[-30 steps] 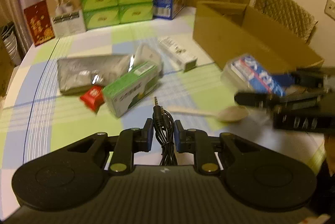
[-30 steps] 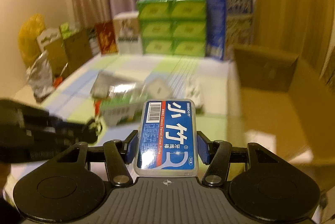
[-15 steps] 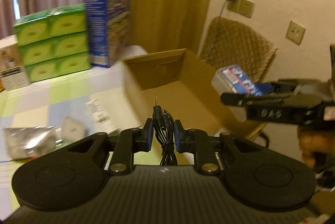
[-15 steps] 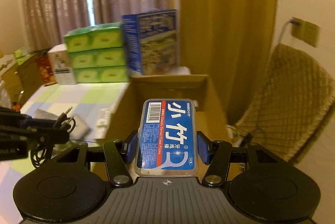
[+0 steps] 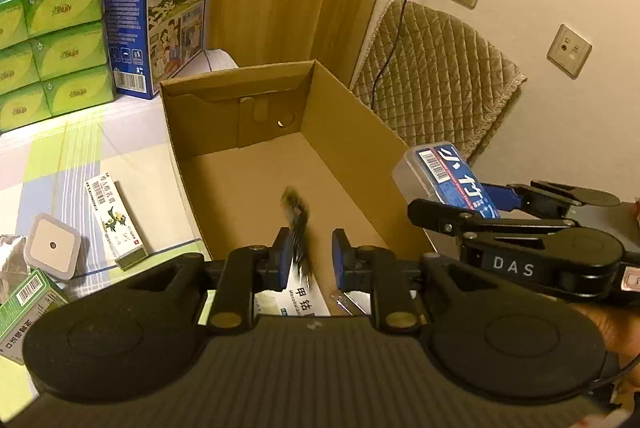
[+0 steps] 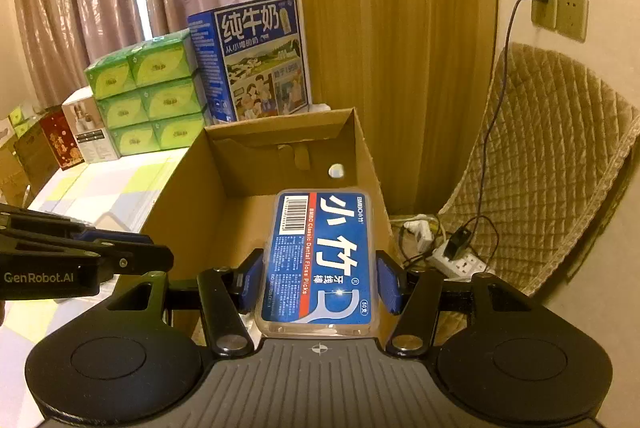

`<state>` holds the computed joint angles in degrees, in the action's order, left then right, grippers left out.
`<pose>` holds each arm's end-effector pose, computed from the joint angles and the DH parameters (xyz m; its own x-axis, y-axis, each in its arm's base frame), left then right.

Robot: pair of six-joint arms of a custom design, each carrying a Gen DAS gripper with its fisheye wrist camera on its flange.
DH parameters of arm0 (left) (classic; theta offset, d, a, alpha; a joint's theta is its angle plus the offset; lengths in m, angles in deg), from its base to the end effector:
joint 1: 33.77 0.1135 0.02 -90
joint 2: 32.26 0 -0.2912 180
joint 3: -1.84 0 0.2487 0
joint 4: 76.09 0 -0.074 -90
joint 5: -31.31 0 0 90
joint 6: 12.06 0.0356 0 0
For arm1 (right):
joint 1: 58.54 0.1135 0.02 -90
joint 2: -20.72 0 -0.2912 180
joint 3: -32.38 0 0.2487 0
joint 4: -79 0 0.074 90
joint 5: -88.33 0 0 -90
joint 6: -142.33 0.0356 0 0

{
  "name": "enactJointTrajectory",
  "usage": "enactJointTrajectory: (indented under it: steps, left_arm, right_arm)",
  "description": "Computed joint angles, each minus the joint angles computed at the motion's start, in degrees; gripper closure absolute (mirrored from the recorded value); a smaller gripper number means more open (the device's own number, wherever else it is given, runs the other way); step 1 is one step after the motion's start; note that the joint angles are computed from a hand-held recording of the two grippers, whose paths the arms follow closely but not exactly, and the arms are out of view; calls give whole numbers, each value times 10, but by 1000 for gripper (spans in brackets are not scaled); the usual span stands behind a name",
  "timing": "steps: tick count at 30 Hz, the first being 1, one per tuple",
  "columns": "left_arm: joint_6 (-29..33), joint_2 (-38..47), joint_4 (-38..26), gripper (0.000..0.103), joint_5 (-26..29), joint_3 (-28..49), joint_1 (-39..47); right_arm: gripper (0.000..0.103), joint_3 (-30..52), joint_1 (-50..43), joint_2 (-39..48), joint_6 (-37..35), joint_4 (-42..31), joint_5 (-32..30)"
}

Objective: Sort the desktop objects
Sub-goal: 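Carry the floss box and cable into the cardboard box and open both tools, then withdraw both tools from the cardboard box back over the table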

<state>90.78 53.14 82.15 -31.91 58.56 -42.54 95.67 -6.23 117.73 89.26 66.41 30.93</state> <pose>0.2765 -0.0589 0.2029 -0.6496 0.3010 -0.6982 0.5786 0.7915 -0.1971 0.2195 0.2528 0.1893 -0.6172 0.0290 -0.7862 -0.0854 0.9909 0.1036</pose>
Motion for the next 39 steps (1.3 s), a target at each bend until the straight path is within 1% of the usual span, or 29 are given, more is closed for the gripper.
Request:
enactJointTrajectory:
  steps: [5,8,10,11,13,15,16,20,24,26,28,32,38,39]
  left_arm:
    - [19,-8,5,87,6,-12,19]
    - [28,-17,-4,87,15,-14,37]
    - [38,-23,-10,84,19,-15,49]
    - [41,-26,-13,83,21,-15,55]
    - [51,-34,-19,82,26,-17,67]
    - [60,-42,-23,80,29,-20,81]
    - [65,-45,-26,77,32,-21,89]
    - [87,-56,-46,75,46,-20,125]
    - [112,-70,-72,70,66,-20,170]
    - [135,-80,-89,67,76,-20,198]
    - [160,-89,-109,62,87,-18,229]
    - [209,-96,-148,60,110,-6,299]
    - [303,-88,-204,55,147,13,416]
    - [319,-82,-212,52,152,16,435]
  right_arm:
    - [49,7,-4,13,1,10,-12]
    - [49,18,-6,24,1,16,-20]
    - [48,18,-10,29,1,38,-32]
    - [43,17,-11,30,2,48,-37]
    - [33,21,-6,29,9,44,-25]
    - [31,20,1,23,10,41,-16]
    - [31,20,5,19,12,36,-12]
    - [29,21,25,0,29,5,9]
    - [27,30,51,-17,40,-27,30]
    - [25,41,68,-21,41,-42,43]
    - [24,54,86,-21,42,-56,56]
    - [22,84,128,-13,39,-70,81]
    - [21,126,184,21,25,-64,99]
    - [21,131,192,27,22,-60,101]
